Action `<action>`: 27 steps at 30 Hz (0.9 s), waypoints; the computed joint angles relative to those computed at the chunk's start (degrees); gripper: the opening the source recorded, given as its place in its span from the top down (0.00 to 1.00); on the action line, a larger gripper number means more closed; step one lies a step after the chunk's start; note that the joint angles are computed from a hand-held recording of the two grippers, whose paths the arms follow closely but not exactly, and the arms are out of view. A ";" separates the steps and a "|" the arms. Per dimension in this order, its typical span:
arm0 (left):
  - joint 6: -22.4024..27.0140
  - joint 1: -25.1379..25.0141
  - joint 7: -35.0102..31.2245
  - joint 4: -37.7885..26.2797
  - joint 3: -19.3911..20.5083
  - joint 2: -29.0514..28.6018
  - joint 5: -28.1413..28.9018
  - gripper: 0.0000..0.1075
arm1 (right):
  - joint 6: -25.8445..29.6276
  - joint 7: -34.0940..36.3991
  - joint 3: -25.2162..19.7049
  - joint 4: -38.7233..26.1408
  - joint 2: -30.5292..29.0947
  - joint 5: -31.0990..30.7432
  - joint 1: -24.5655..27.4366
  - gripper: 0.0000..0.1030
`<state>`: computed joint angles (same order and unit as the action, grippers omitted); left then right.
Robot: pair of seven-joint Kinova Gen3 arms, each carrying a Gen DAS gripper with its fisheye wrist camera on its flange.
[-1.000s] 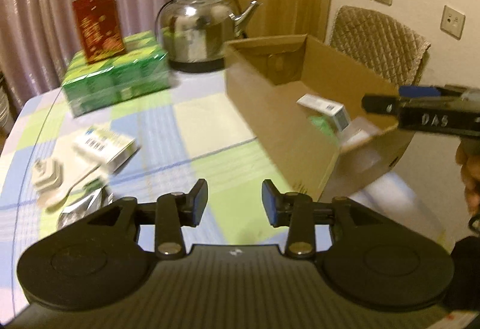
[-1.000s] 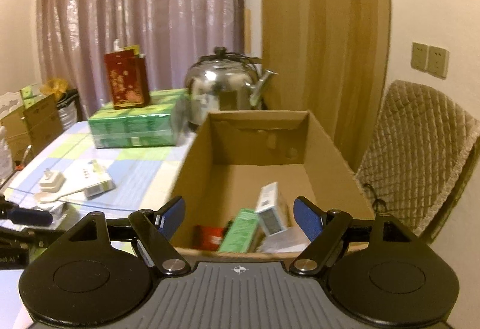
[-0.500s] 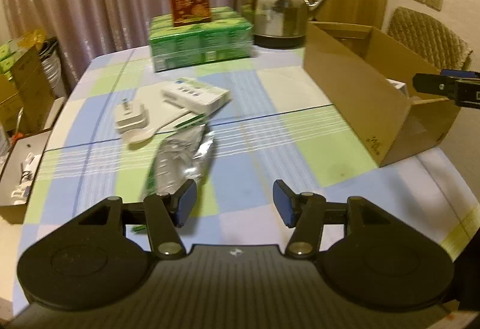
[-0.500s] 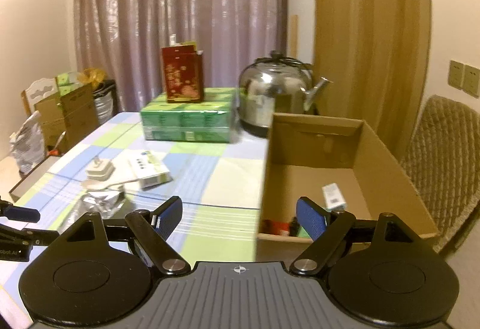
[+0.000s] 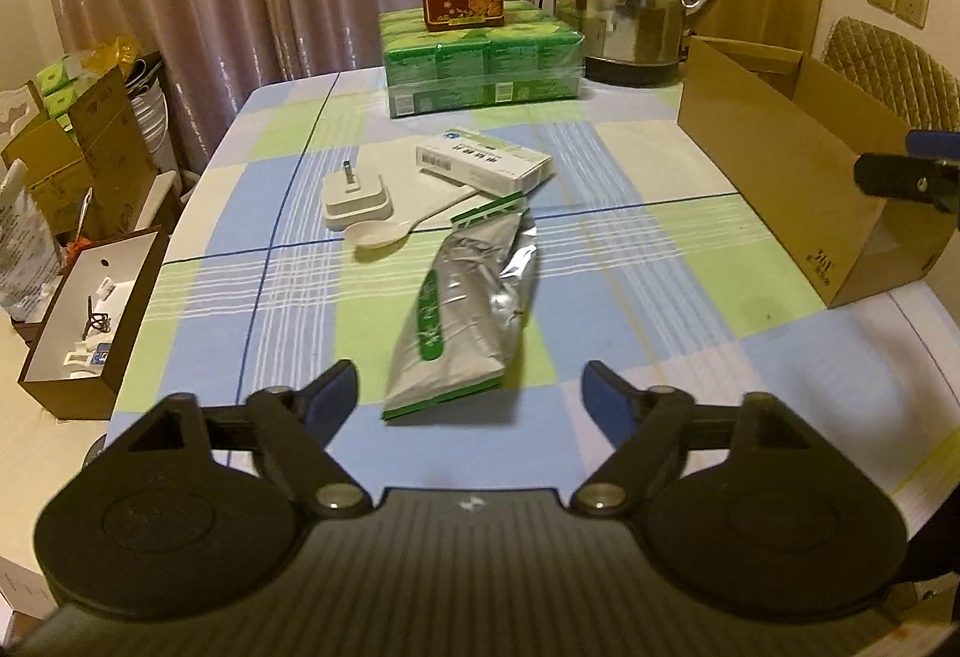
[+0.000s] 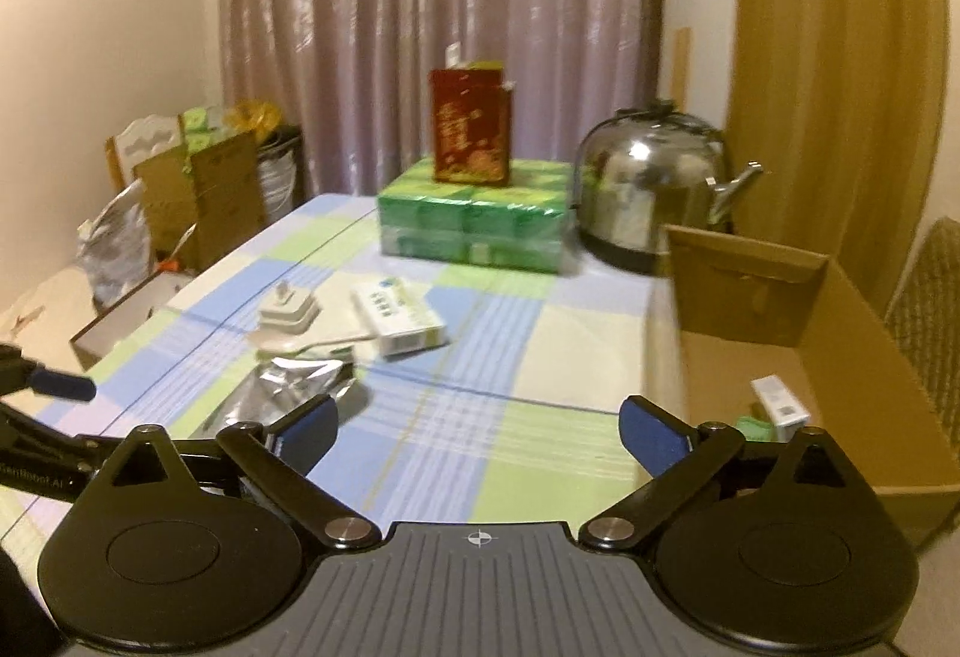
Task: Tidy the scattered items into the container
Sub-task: 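Move both tools back toward the foil packet and spoon on the table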
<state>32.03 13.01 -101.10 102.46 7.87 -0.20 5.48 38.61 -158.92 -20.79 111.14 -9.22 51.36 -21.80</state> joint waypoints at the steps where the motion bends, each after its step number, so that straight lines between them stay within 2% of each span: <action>1: 0.04 -0.35 -1.33 0.02 -0.38 0.11 0.76 0.22 | -0.45 0.31 -0.01 -0.25 0.49 -0.33 -0.25 0.04; 5: 0.75 -2.09 -5.67 -0.50 -1.56 0.96 2.90 0.15 | -1.65 1.34 0.48 -1.64 3.16 -1.16 -1.84 0.02; 8: 0.83 -3.88 -10.81 -0.85 -2.32 1.66 6.30 0.09 | -3.70 3.59 2.61 -2.96 5.29 -5.32 -3.18 0.02; 11: 0.90 -5.14 -13.12 -1.50 -2.62 2.67 6.91 0.08 | -5.23 5.91 4.56 -4.59 7.84 -9.13 -4.31 0.02; 16: 1.73 -7.44 -16.37 -2.91 -2.90 4.52 8.59 0.07 | -6.01 8.25 7.25 -7.37 12.63 -11.77 -7.22 0.02; 21: 2.18 -8.79 -17.69 -4.72 -2.86 6.84 8.04 0.07 | -8.93 10.89 10.48 -10.17 17.23 -18.35 -8.91 0.02; 27: 2.22 -11.54 -22.42 -7.77 -2.05 10.73 10.41 0.07 | -10.55 13.28 13.63 -14.07 22.16 -25.95 -10.36 0.02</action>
<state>34.25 1.47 -123.53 94.69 5.82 10.53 15.89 28.06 -145.64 -7.17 97.07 12.93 25.42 -32.16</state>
